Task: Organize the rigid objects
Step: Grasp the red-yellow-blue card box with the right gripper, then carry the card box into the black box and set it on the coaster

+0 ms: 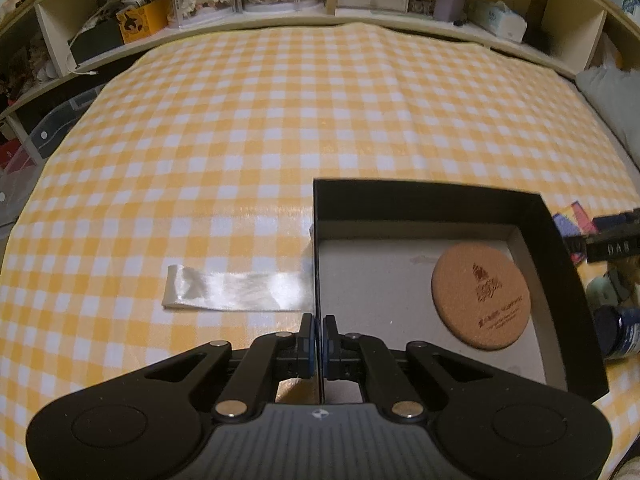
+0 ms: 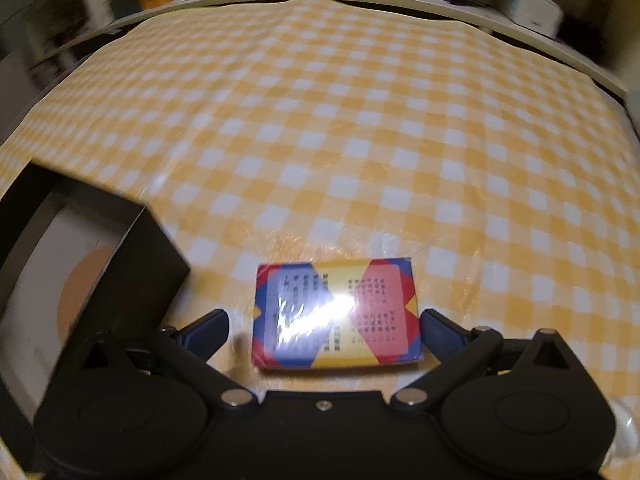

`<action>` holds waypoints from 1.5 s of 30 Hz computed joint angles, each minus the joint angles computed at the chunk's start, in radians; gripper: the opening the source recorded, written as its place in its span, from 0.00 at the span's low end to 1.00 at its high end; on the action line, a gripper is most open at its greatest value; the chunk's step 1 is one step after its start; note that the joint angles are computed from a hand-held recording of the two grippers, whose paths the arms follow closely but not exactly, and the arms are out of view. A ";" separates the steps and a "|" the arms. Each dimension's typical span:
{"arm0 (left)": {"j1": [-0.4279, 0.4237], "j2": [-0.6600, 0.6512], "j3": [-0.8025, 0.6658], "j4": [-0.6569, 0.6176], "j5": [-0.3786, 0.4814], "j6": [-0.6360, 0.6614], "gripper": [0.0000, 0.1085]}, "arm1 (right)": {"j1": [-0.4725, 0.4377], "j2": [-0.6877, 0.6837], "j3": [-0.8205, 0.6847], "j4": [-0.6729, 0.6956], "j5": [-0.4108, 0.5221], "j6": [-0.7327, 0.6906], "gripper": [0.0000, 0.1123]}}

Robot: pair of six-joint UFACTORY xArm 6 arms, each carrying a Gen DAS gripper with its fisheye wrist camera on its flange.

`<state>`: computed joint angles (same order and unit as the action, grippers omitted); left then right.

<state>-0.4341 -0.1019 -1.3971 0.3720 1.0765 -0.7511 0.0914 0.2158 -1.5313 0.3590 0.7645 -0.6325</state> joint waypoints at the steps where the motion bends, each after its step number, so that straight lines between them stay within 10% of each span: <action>1: 0.001 0.006 0.000 -0.008 0.000 0.003 0.03 | 0.005 -0.001 0.006 -0.016 -0.014 0.029 0.91; 31: 0.024 0.075 0.037 -0.117 -0.025 0.060 0.04 | 0.042 0.017 -0.003 -0.195 -0.025 0.212 0.80; 45: 0.015 0.093 0.014 -0.107 -0.013 0.055 0.04 | 0.014 -0.054 -0.009 0.008 -0.054 0.216 0.79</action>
